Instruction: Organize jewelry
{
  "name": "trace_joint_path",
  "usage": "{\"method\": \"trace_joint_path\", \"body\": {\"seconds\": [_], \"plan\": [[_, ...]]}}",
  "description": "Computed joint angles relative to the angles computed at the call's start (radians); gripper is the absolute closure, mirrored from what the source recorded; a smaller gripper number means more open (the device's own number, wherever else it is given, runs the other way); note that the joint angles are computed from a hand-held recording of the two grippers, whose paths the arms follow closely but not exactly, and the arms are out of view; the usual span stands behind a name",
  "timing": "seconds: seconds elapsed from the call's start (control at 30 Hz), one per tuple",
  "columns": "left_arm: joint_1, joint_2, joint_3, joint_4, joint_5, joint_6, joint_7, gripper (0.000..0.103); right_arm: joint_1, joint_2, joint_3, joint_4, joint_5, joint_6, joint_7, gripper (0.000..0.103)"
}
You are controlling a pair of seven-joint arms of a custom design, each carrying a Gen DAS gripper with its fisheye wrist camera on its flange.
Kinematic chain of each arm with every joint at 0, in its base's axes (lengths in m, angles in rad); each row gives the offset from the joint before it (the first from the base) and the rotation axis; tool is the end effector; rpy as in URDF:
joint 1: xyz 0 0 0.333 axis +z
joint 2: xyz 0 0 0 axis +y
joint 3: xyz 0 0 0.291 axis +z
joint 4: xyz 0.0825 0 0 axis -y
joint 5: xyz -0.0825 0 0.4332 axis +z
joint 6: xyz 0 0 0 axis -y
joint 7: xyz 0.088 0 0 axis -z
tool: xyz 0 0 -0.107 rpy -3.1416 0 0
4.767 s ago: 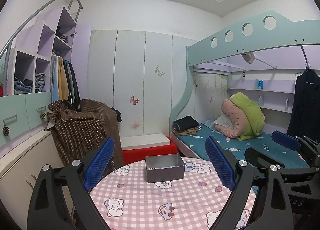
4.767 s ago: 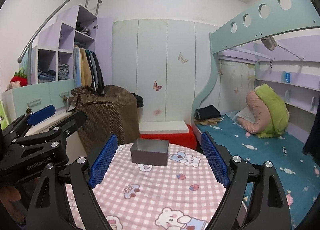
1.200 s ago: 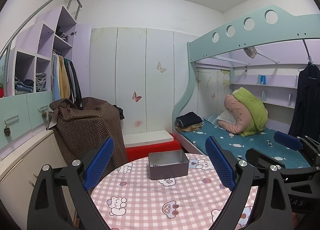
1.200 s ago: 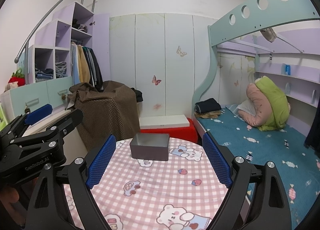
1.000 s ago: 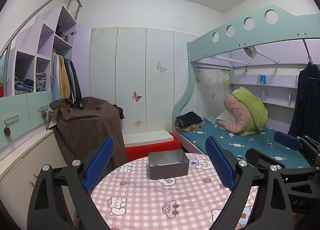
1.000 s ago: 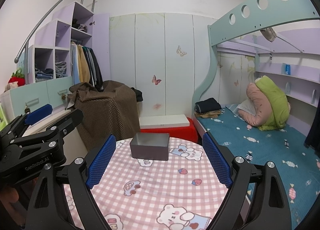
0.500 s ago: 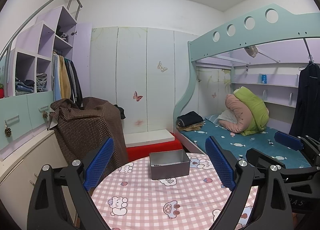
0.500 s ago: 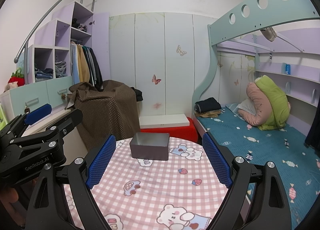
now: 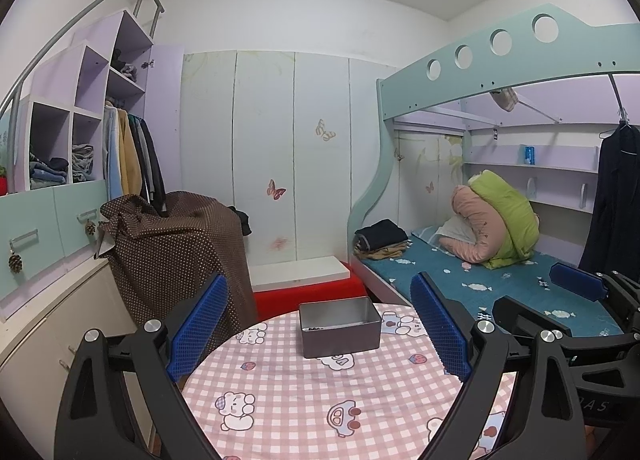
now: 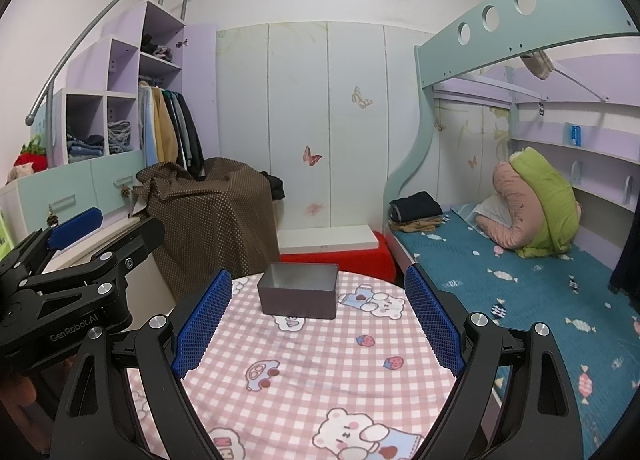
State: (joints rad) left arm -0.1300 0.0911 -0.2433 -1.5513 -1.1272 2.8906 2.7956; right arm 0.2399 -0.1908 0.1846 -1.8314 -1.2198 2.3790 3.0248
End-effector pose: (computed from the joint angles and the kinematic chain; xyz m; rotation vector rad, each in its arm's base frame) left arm 0.6487 -0.1882 0.6833 -0.8922 1.8075 -1.4875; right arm 0.5488 0.2482 0.6715 -1.1335 1.7014 -1.2360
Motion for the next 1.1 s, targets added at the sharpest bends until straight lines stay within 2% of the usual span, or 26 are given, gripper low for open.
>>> {"method": "trace_joint_path", "body": {"seconds": [0.27, 1.1], "plan": [[0.007, 0.012, -0.005, 0.011, -0.047, -0.007, 0.042, 0.013, 0.000, 0.002, -0.003, 0.003, 0.004, 0.003, -0.003, 0.018], [0.008, 0.018, -0.009, 0.014, -0.029, -0.017, 0.027, 0.013, 0.000, 0.000, -0.002, -0.003, 0.008, -0.001, -0.002, 0.017]]}}
